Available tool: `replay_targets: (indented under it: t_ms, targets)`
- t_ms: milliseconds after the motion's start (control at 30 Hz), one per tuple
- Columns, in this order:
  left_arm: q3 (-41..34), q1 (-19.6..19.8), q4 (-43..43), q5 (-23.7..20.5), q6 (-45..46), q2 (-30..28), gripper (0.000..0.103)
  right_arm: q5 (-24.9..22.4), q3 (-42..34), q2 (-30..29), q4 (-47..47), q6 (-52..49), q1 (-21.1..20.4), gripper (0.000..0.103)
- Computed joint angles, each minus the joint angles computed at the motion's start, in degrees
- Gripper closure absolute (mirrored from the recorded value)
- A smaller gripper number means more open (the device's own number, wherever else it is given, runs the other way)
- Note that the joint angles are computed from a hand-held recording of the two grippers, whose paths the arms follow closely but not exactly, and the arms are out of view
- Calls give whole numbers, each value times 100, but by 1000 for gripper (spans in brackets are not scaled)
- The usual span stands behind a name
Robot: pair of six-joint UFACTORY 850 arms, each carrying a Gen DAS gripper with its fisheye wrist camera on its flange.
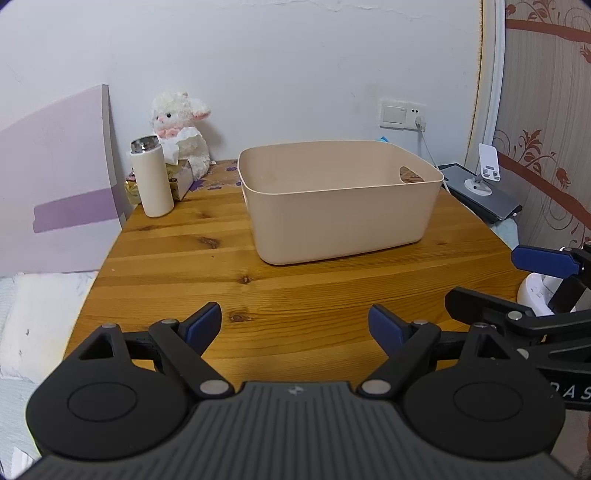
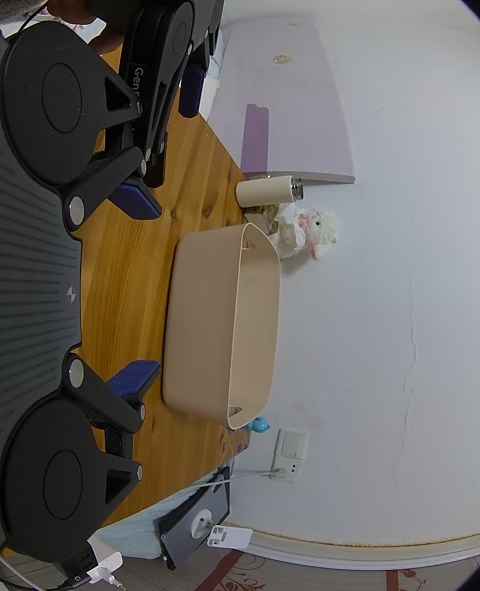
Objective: Organize objects
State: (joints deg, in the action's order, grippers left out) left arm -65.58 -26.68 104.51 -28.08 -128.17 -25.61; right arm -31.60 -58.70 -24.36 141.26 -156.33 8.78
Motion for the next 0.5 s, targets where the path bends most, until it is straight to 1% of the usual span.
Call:
replay_targets:
  t_ms: [67, 200, 367, 500]
  targets:
    - [-4, 32, 22, 110, -44, 6, 15, -2, -3, 0, 9, -6, 0, 18]
    - [-15, 4, -20, 19, 54, -2, 15, 9, -4, -1, -3, 14, -1, 18]
    - [-17, 34, 24, 83, 12, -4, 15, 5, -10, -4, -50, 64, -16, 18]
    - [-22, 34, 27, 43, 43, -24, 15, 30, -35, -21, -152, 174, -30, 18]
